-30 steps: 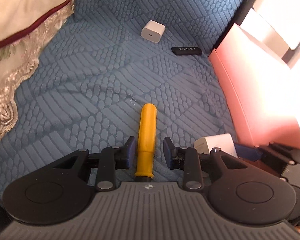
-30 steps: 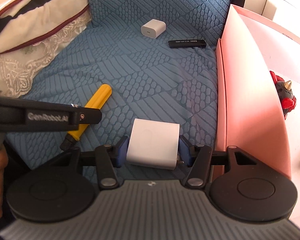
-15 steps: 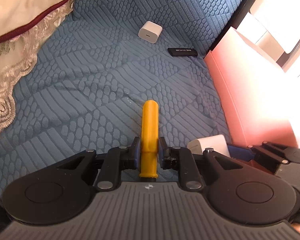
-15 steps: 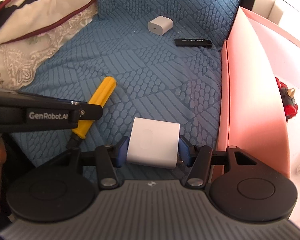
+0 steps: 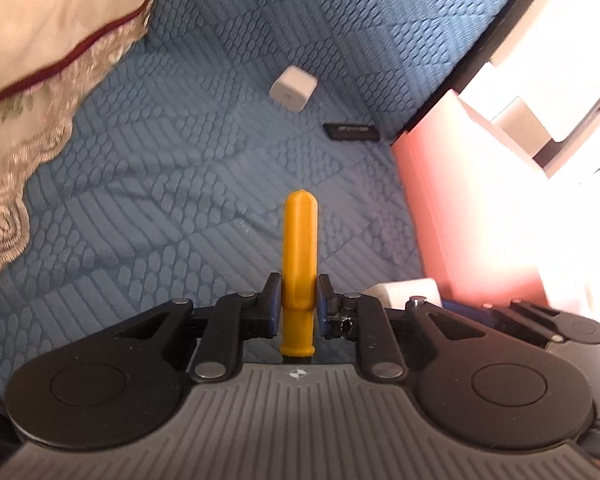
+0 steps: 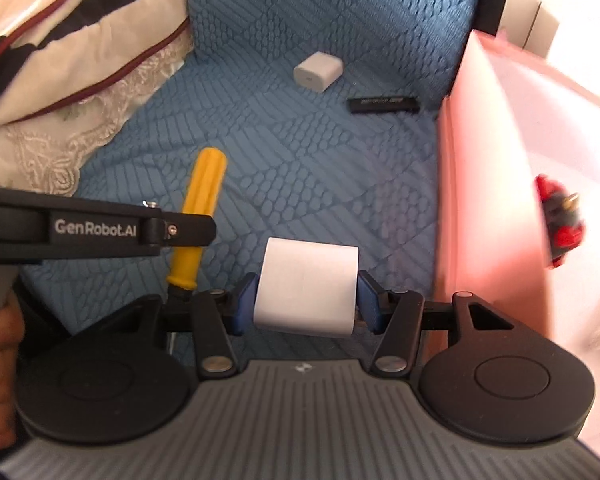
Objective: Organize rigid objects
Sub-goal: 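Lift the screwdriver with the left gripper while the right gripper lifts the charger toward the box, then lower the held screwdriver and charger into the pink box with both grippers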
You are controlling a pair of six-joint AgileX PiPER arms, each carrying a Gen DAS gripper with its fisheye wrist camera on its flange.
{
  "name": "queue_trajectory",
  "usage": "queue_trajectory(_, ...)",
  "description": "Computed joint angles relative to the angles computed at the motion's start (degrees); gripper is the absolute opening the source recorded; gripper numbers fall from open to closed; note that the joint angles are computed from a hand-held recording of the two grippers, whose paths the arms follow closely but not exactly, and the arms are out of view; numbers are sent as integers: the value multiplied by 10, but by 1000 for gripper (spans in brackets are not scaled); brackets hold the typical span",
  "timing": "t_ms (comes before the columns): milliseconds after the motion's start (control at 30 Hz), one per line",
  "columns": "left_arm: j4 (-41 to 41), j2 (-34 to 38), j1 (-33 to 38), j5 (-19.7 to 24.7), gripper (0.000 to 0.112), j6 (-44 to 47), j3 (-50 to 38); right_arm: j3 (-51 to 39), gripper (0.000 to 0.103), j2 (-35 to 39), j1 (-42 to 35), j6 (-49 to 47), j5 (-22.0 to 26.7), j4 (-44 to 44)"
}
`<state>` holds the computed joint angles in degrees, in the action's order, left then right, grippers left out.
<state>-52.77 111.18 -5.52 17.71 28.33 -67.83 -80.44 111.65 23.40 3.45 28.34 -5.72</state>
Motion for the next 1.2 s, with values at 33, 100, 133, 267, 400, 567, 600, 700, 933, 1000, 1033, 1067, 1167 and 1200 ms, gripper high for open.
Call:
queue_trajectory(33,6,-6,-3,-1,21,-8,3,3,55,-9,0,-5,-2,2)
queue_trajectory(100,10,-19,-10,1,20,-16,7,9,55,-28,-7,-29,-1,27)
queue_trajectory(133,13,-27,-14,-1,20,-21,11,12,55,-37,-11,-41,-1,40)
queue_trajectory(267,28,-56,-26,4,20,-50,17,21,55,-70,-28,-80,-1,76)
queue_trajectory(400,101,-76,-47,7,20,-129,7,29,55,-97,-50,-108,2,102)
queue_trajectory(567,193,-91,-68,14,20,-223,-22,31,55,-126,-85,-152,10,136)
queue_trajectory(600,209,-91,-72,17,20,-240,-31,29,55,-132,-92,-163,13,144)
queue_trajectory(700,293,-82,-87,37,20,-305,-74,18,55,-143,-110,-197,16,157)
queue_trajectory(933,355,-65,-100,84,20,-364,-164,-37,55,-147,-135,-223,34,166)
queue_trajectory(1000,346,-60,-103,93,20,-364,-190,-52,55,-147,-142,-233,39,168)
queue_trajectory(1033,352,-58,-107,96,20,-372,-202,-59,55,-146,-145,-231,39,161)
queue_trajectory(1067,360,-55,-111,99,20,-379,-214,-67,55,-146,-149,-231,42,160)
queue_trajectory(1167,351,-47,-119,113,20,-380,-254,-83,55,-149,-167,-251,49,181)
queue_trajectory(1200,351,-41,-123,117,20,-383,-271,-90,55,-150,-172,-255,51,182)
